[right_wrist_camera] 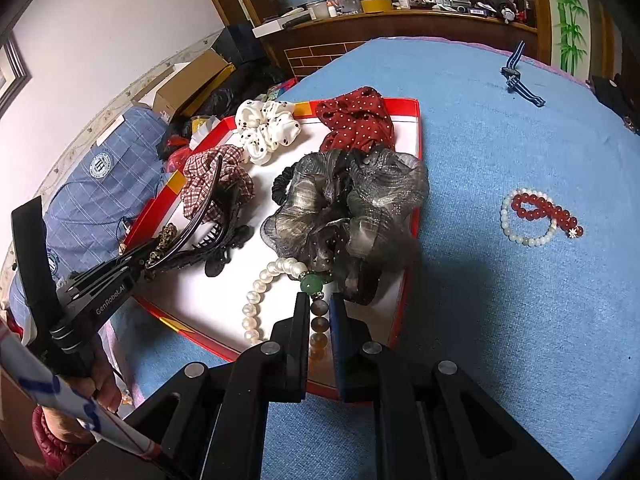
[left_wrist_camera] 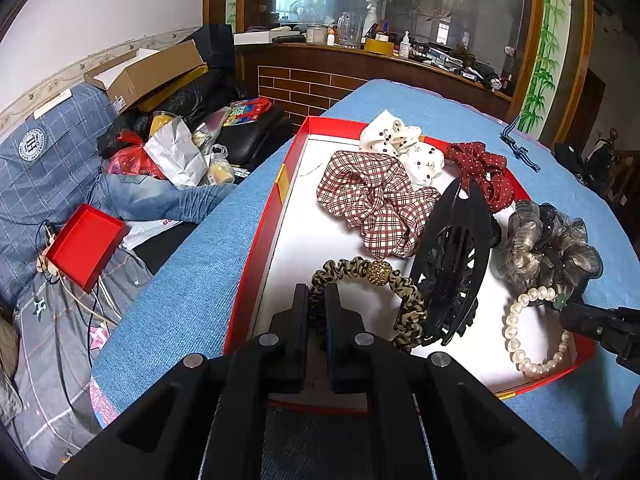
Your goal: Organize jewelry
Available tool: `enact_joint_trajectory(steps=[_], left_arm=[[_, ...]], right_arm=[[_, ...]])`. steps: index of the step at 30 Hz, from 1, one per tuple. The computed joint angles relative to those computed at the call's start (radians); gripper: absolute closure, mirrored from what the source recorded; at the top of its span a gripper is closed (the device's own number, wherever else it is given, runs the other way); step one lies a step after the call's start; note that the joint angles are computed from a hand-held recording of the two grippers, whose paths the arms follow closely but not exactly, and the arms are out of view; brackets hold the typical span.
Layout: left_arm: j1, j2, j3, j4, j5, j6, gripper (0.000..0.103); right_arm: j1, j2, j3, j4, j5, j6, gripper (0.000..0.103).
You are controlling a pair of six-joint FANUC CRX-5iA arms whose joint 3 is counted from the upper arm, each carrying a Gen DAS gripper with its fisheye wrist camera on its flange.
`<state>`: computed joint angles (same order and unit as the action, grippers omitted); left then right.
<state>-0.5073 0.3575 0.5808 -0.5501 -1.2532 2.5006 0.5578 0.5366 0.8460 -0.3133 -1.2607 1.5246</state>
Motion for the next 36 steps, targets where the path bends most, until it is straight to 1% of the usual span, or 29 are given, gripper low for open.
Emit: enact_joint_trajectory(steps=[11, 13, 15, 17, 22, 25, 26, 27, 32, 34, 36], left_arm=[[0.0, -0.002, -0.004, 0.001, 0.004, 0.002, 0.094], [-0.001, -0.003, -0.003, -0.005, 0.0, 0.003, 0.089], [-0.005, -0.009, -0.005, -0.017, 0.002, 0.007, 0.079], [-0.011, -0.007, 0.005, -0.028, -0.002, 0.013, 0.075], [-0.026, -0.01, 0.021, -0.05, -0.009, 0.014, 0.072], [-0.036, -0.012, 0.029, -0.064, -0.016, 0.016, 0.066], [-0.041, -0.011, 0.033, -0.071, -0.021, 0.018, 0.062], [-0.045, -0.013, 0.034, -0.078, -0.023, 0.021, 0.06], [-0.057, -0.005, 0.055, -0.085, -0.044, 0.018, 0.058], [-0.067, -0.001, 0.064, -0.096, -0.058, 0.022, 0.053], [-0.077, 0.001, 0.07, -0.11, -0.067, 0.027, 0.041]], right_arm=[[-0.001, -0.005, 0.002, -0.002, -0.004, 0.004, 0.091], [-0.004, -0.008, 0.003, -0.008, -0.004, 0.006, 0.089], [-0.005, -0.015, -0.004, -0.009, 0.005, 0.008, 0.085], [-0.006, -0.022, -0.008, -0.011, 0.009, 0.01, 0.085], [-0.009, -0.048, -0.028, -0.017, 0.031, 0.014, 0.084], [-0.01, -0.066, -0.045, -0.017, 0.048, 0.018, 0.079], [-0.009, -0.074, -0.055, -0.016, 0.056, 0.018, 0.077], [-0.009, -0.082, -0.063, -0.015, 0.063, 0.019, 0.077], [-0.012, -0.116, -0.104, -0.018, 0.085, 0.02, 0.076], [-0.01, -0.133, -0.125, -0.01, 0.095, 0.021, 0.076], [-0.009, -0.146, -0.144, -0.006, 0.105, 0.016, 0.069]])
